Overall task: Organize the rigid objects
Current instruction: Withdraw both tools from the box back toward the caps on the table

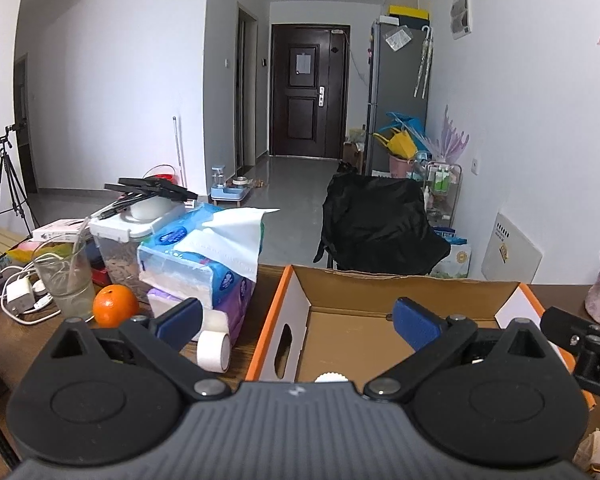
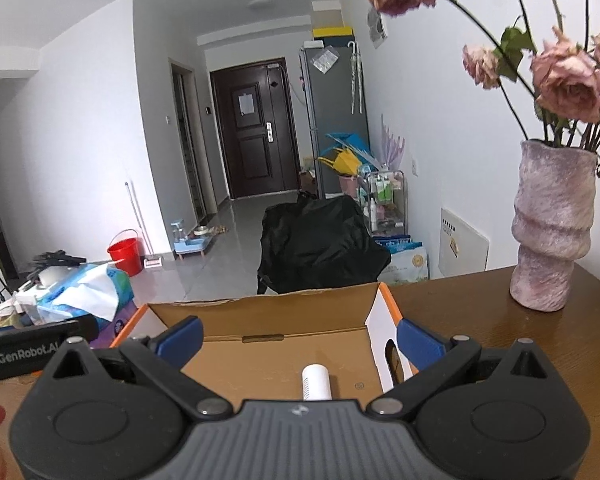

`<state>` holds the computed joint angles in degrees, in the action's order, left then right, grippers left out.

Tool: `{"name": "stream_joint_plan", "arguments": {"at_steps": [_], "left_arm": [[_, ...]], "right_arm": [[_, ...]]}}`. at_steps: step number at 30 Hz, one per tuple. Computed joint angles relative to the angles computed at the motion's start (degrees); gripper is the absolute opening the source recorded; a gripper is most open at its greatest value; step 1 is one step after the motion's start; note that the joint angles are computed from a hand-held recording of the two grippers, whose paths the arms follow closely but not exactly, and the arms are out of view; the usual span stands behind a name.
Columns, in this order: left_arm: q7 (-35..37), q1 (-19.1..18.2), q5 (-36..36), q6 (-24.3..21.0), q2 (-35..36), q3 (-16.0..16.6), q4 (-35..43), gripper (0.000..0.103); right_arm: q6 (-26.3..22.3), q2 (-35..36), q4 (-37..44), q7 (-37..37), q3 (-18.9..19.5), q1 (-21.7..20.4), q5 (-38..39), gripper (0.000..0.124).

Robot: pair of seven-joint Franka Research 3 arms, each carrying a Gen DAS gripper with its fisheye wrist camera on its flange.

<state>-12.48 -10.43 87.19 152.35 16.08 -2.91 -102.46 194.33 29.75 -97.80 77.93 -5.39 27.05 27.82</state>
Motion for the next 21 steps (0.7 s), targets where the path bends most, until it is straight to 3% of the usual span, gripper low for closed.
{"name": "stream_joint_plan", "arguments": {"at_steps": [9, 15, 21], "left_arm": [[-4.81, 0.72, 4.06, -1.18, -5.96, -1.49, -6.95, 0.103], [-7.02, 1.91, 4.90, -2.12, -10.06, -3.27, -11.72, 0.103], [-8.95, 3.13, 5.26, -2.10, -14.22, -4.81, -16.53, 0.103]], "right_arm": [[5.72, -6.23, -9.39, -0.25, 8.27, -6.35, -3.63, 0.103], [8.63, -9.80, -15.02, -0.08, 10.12, -7.55, -5.09, 0.103], [10.39, -13.08, -20.03, -1.60, 9.70, -6.21, -3.75, 0.103]]}}
